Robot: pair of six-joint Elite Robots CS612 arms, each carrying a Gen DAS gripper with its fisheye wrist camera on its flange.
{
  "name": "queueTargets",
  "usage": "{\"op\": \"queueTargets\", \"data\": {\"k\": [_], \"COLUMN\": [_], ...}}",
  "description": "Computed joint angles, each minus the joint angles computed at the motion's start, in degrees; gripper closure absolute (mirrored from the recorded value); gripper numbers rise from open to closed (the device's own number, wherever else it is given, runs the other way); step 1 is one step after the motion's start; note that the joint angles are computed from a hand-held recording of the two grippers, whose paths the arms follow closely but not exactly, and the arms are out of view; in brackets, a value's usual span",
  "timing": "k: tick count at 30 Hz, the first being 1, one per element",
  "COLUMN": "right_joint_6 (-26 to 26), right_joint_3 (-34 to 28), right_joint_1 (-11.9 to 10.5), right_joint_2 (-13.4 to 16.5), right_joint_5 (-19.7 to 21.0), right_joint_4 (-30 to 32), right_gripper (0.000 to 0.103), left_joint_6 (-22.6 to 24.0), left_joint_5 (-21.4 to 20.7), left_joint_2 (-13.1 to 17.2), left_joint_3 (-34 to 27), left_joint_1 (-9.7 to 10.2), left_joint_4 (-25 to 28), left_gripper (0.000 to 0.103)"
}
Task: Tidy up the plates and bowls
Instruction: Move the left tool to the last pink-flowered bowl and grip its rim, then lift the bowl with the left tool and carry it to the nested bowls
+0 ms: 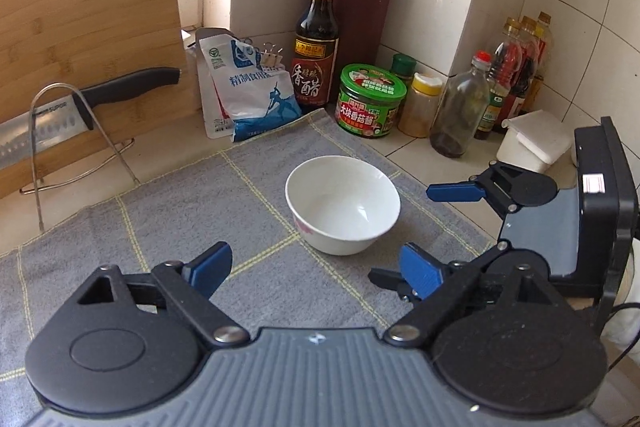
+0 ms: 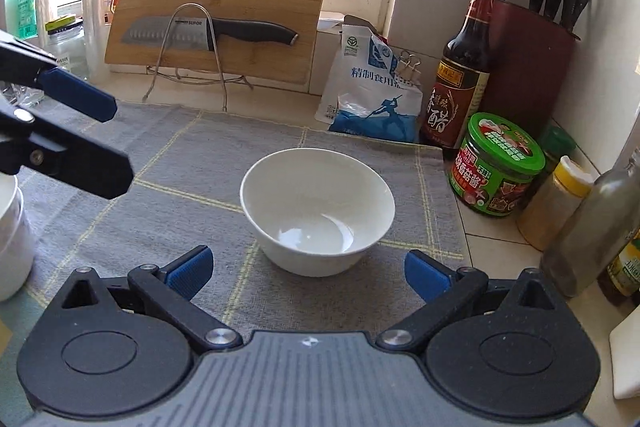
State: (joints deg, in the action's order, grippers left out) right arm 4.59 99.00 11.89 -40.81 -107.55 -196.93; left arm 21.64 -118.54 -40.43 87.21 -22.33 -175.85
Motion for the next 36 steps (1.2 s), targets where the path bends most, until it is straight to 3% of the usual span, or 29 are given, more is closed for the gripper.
{"op": "queueTargets", "data": {"k": [4,9,23,36], "right_joint_6": [-1.8,-3.9,-7.8,-7.8], "right_joint_3": [-1.0,-1.9,-2.7,-2.7], "right_joint_1": [-0.7,-1.9,-4.2,-4.3], "right_joint_2": [1.2,2.1,3.3,3.2], "right_joint_5": [1.1,3.5,11.1,12.1], "right_joint_4": [-0.2,-1.1,-3.2,-3.3], "right_gripper": [0.0,0.0,0.004,0.007], "left_joint_6": [-1.4,-1.8,-3.1,-2.3], "left_joint_5": [3.8,5.4,5.1,3.3], "left_joint_2": [1.4,3.2,7.6,8.6], "left_joint_3": [-2.0,-4.6,-11.7,-14.2], "left_joint_1": [-1.84,-3.15,-4.13,-3.83], "left_joint_4": [1.4,4.2,8.0,11.5], "left_gripper": [0.012,0.015,0.044,0.051]}}
